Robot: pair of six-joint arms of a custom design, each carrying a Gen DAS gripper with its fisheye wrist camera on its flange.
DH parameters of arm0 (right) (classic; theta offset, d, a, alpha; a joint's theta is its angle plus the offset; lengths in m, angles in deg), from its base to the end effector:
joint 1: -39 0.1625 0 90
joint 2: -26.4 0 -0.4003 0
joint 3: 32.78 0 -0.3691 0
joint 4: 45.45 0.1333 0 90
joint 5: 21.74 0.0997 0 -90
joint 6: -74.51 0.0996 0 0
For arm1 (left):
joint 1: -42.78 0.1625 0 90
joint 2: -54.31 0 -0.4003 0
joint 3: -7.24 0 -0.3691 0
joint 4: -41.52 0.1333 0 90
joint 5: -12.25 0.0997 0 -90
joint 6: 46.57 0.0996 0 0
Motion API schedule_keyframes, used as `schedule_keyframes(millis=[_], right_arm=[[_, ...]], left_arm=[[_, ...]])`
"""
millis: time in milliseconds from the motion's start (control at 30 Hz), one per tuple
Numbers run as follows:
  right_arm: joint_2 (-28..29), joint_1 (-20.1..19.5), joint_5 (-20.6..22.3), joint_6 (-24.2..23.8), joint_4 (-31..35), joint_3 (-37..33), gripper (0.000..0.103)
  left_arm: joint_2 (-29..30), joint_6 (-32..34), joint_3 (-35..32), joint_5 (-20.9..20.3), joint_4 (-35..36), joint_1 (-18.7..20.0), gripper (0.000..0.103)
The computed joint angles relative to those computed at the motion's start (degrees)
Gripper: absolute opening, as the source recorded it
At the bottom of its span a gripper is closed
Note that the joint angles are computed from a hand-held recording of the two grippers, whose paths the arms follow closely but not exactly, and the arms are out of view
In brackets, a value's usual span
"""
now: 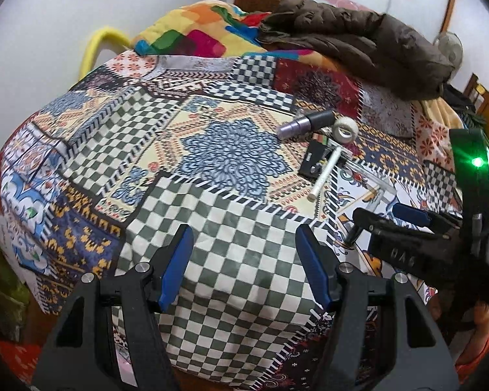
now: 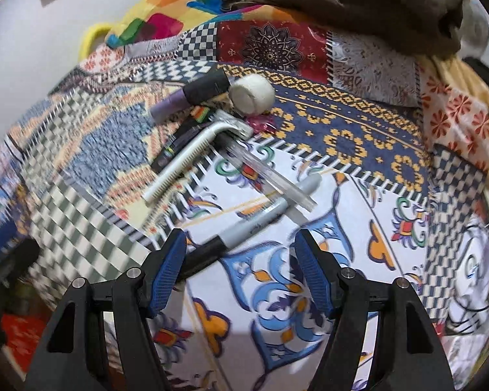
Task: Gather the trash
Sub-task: 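Grasp the black Sharpie marker with the right tool while the left tool grasps the white razor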
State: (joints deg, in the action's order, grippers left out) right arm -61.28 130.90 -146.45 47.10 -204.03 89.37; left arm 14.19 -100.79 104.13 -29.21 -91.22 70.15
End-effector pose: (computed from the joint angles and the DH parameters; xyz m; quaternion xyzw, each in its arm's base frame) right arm 0.0914 -0.4462 0.3417 0.1462 -0.9049 0.2101 0.3399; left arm -0.4276 -0.4555 0.0236 0.1164 0.8987 -0.2893 0.3085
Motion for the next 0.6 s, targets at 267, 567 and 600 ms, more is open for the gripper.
schedule_keyframes(millis=[267, 567, 600], right_arm=[[-5.8, -4.9, 4.8, -2.7, 6.2, -0.9, 0.05], [-9.5, -9.0, 9.4, -6.6, 12.1, -3.0, 0.015], [-9.8, -9.6, 10.6, -6.2, 13.0, -3.4, 0.015]], left_arm=[[5.2, 11.3, -5.2, -3.4, -6.1, 2.3, 0.064], [13.2, 20.6, -16.3, -7.5, -4.2, 6.2, 0.035], [13.7, 21.4, -17.1, -7.8, -4.1, 6.3, 0.035]])
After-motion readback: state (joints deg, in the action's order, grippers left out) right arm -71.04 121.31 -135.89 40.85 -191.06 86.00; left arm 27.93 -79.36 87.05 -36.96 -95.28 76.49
